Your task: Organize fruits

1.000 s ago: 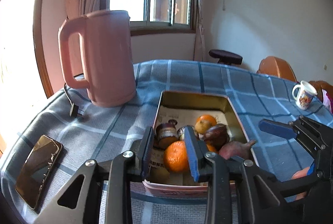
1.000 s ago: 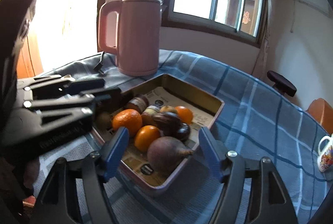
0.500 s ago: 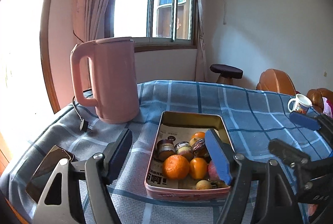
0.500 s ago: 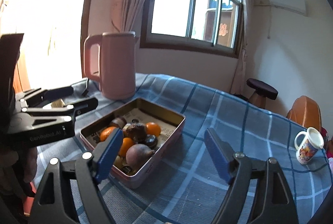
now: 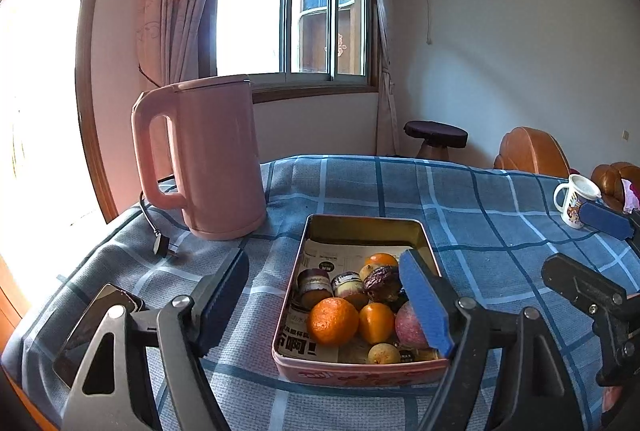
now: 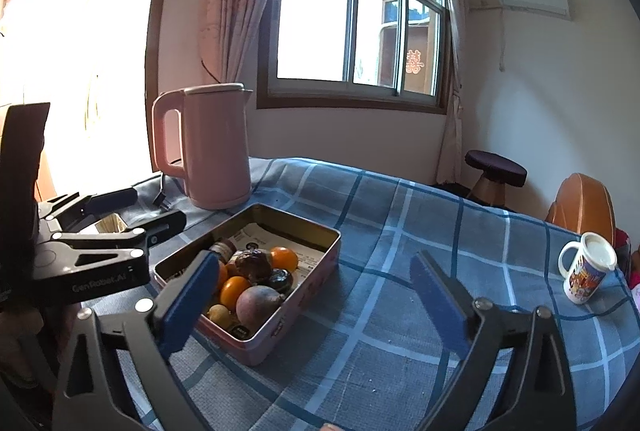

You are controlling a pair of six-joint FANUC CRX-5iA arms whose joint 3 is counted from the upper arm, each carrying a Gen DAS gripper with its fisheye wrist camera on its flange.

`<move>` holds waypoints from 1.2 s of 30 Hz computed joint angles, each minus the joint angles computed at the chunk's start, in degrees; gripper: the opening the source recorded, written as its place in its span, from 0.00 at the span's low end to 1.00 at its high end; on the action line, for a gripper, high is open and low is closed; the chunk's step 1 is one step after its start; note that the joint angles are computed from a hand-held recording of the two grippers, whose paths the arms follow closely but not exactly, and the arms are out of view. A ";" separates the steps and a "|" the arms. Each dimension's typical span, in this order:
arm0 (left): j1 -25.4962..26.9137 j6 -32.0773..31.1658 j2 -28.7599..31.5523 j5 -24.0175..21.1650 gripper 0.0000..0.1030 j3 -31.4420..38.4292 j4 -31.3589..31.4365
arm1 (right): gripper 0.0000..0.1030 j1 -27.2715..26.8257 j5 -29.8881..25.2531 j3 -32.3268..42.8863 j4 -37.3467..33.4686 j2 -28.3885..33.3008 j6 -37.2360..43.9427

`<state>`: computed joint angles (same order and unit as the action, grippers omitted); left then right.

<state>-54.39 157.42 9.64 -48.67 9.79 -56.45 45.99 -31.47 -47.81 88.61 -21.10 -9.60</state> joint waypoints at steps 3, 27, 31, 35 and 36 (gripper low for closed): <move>-0.14 0.06 0.12 -0.24 0.77 0.12 -0.09 | 0.98 -0.35 0.16 -0.23 0.38 -0.07 -0.95; -0.47 -1.19 1.22 -3.13 0.77 1.41 0.44 | 1.00 -0.42 -0.75 -0.97 1.24 -0.35 -3.01; -0.48 -1.53 1.38 -3.53 0.77 1.59 0.58 | 1.00 -0.51 -0.63 -1.20 1.09 -0.52 -3.07; -0.74 -1.75 1.57 -3.99 0.77 1.81 0.24 | 1.00 -0.61 -0.62 -1.49 1.36 -0.85 -3.25; -0.77 -1.75 1.61 -4.12 0.77 1.85 0.12 | 1.00 -0.62 -0.66 -1.51 1.48 -0.85 -3.29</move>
<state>-55.16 155.67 11.24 -52.79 11.64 -56.33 45.37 -32.13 -49.32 90.08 -21.94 -12.90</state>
